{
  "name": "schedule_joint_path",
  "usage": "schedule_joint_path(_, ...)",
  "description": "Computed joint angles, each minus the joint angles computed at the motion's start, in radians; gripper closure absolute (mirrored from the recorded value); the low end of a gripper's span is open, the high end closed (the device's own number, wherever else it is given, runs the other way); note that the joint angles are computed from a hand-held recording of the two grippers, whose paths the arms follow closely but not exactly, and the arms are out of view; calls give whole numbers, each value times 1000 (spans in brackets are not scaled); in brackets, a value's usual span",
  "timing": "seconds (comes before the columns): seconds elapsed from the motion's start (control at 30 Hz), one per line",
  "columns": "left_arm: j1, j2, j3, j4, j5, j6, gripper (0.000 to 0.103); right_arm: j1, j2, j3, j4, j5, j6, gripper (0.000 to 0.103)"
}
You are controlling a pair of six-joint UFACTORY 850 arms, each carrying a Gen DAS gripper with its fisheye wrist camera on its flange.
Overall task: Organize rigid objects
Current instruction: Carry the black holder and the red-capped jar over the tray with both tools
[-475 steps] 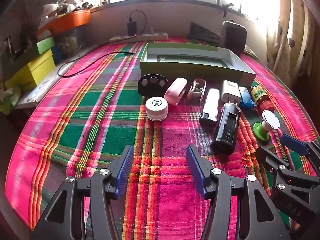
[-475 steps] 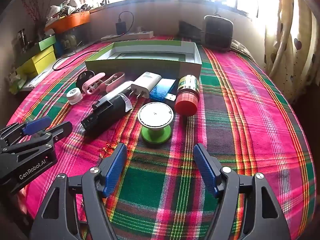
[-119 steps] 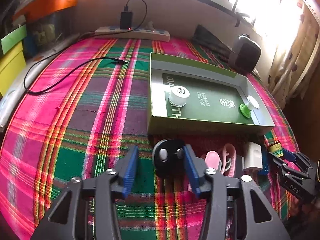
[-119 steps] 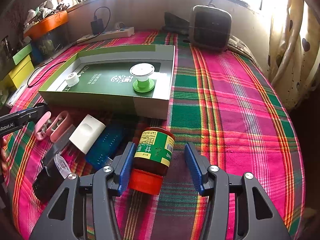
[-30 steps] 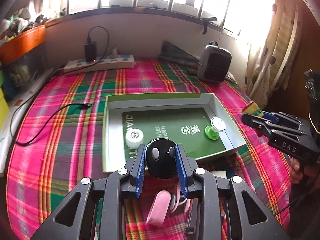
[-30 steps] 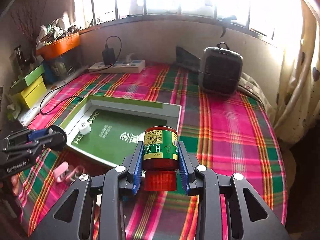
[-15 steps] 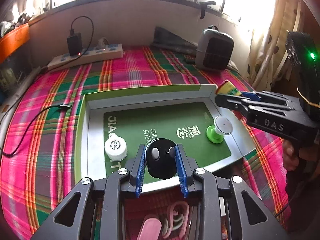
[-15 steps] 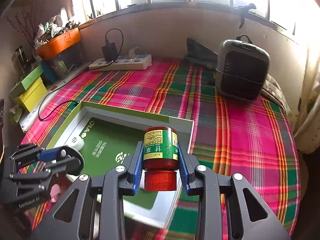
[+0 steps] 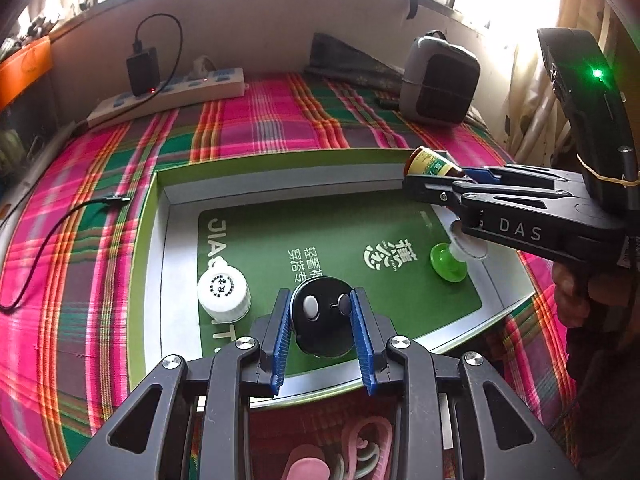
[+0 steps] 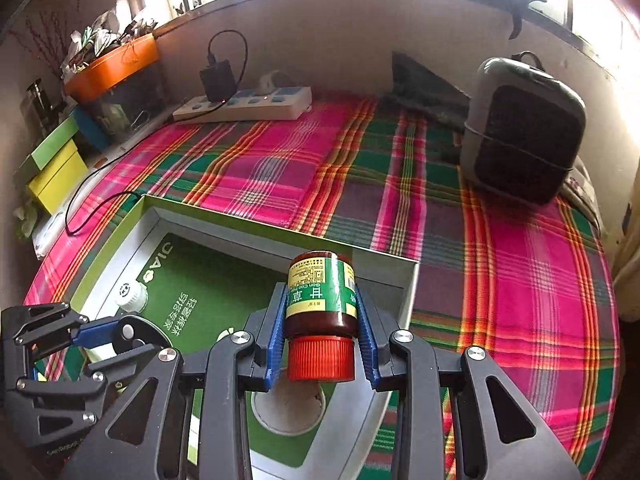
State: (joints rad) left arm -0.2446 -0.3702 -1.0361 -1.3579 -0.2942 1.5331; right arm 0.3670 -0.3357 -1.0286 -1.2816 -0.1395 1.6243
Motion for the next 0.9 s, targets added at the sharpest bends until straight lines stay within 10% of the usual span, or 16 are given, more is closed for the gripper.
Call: schedule_joint_path(0.9,7,-12,-10,14,-12,-19,70,4,-47,-31,79,-2,-96,70)
